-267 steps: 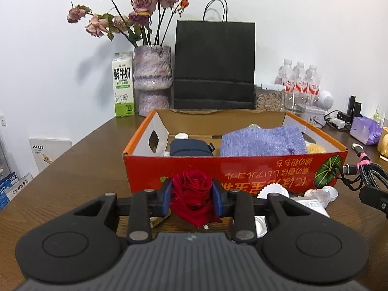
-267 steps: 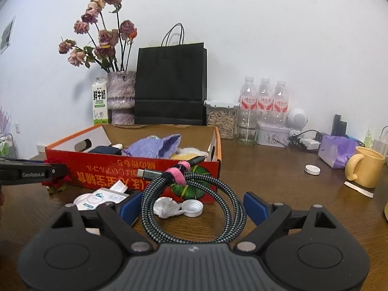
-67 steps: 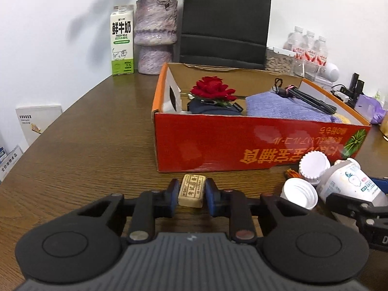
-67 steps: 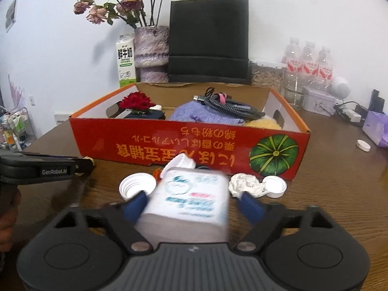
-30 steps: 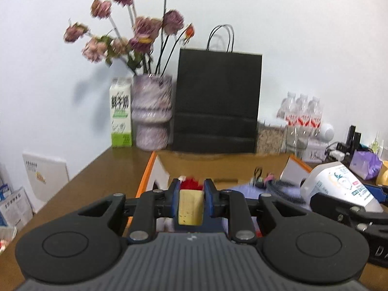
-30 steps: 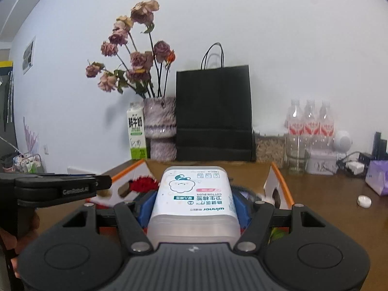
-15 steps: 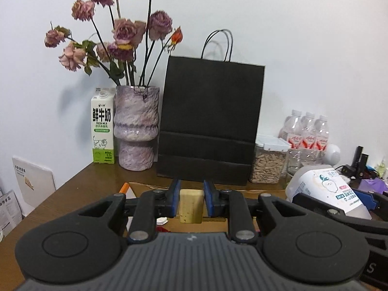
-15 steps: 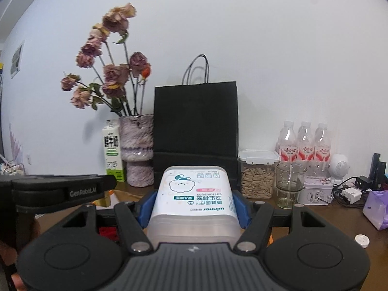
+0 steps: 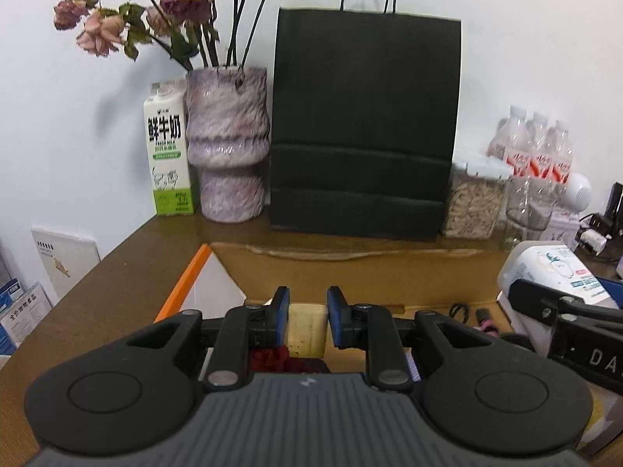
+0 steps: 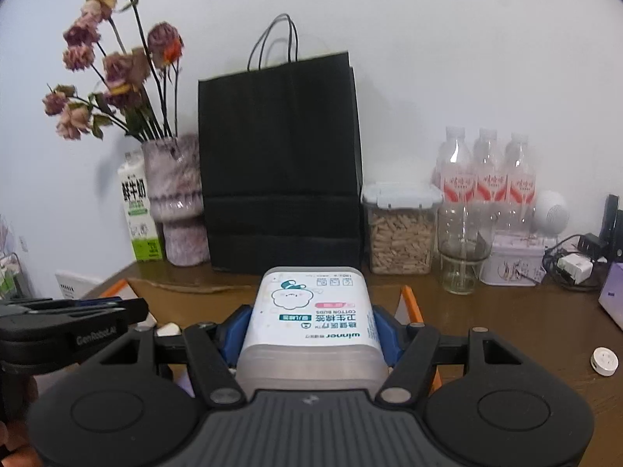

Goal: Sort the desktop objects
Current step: 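Carry the block and cotton-swab box over the box and open both grippers, then withdraw both grippers from the box toward the white bottle caps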

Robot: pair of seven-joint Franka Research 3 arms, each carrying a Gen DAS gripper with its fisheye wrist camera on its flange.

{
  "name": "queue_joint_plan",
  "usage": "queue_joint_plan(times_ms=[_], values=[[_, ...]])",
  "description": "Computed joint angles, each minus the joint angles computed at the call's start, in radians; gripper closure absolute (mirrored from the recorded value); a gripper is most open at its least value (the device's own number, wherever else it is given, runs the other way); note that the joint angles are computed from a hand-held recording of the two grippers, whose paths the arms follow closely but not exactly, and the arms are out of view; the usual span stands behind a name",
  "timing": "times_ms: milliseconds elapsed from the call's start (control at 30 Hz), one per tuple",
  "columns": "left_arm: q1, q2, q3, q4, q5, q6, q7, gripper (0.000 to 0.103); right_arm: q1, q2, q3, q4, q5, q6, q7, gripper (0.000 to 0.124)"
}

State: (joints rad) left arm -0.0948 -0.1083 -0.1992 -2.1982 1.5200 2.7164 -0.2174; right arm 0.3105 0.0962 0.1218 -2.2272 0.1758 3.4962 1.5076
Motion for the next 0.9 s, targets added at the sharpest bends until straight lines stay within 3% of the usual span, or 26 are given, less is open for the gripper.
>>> queue_joint_plan(times_ms=[233, 267, 300, 333, 367, 400, 533, 900], values=[[-0.007, 0.001, -0.007, -0.001, -0.012, -0.031, 0.033, 0.081, 0.01, 0.013, -0.002, 0.007, 0.03, -0.007, -0.033, 0.059], [-0.011, -0.001, -0.012, -0.001, -0.013, -0.048, 0.037, 0.073, -0.005, 0.011, 0.008, 0.002, 0.004, -0.008, -0.01, 0.059], [-0.014, -0.005, -0.014, -0.003, -0.01, -0.06, 0.037, 0.052, -0.01, 0.011, 0.011, 0.002, -0.005, -0.008, 0.002, 0.058], [-0.017, -0.011, -0.019, -0.006, -0.003, -0.081, 0.034, 0.039, -0.016, 0.01, 0.015, 0.0, -0.018, -0.001, 0.017, 0.055], [-0.021, -0.015, -0.024, -0.008, 0.004, -0.101, 0.031, 0.015, -0.017, 0.007, 0.014, -0.003, -0.019, 0.006, 0.024, 0.037], [-0.024, -0.02, -0.028, -0.009, 0.018, -0.12, 0.022, 0.002, -0.022, 0.005, 0.015, -0.008, -0.032, 0.02, 0.038, 0.021], [-0.036, -0.04, -0.04, -0.023, 0.097, -0.174, -0.03, 0.0, -0.017, -0.011, 0.004, -0.028, -0.052, 0.078, 0.049, 0.021], [-0.041, -0.048, -0.035, -0.028, 0.104, -0.171, -0.056, 0.0, 0.002, -0.033, -0.011, -0.043, -0.031, 0.092, 0.041, 0.021]])
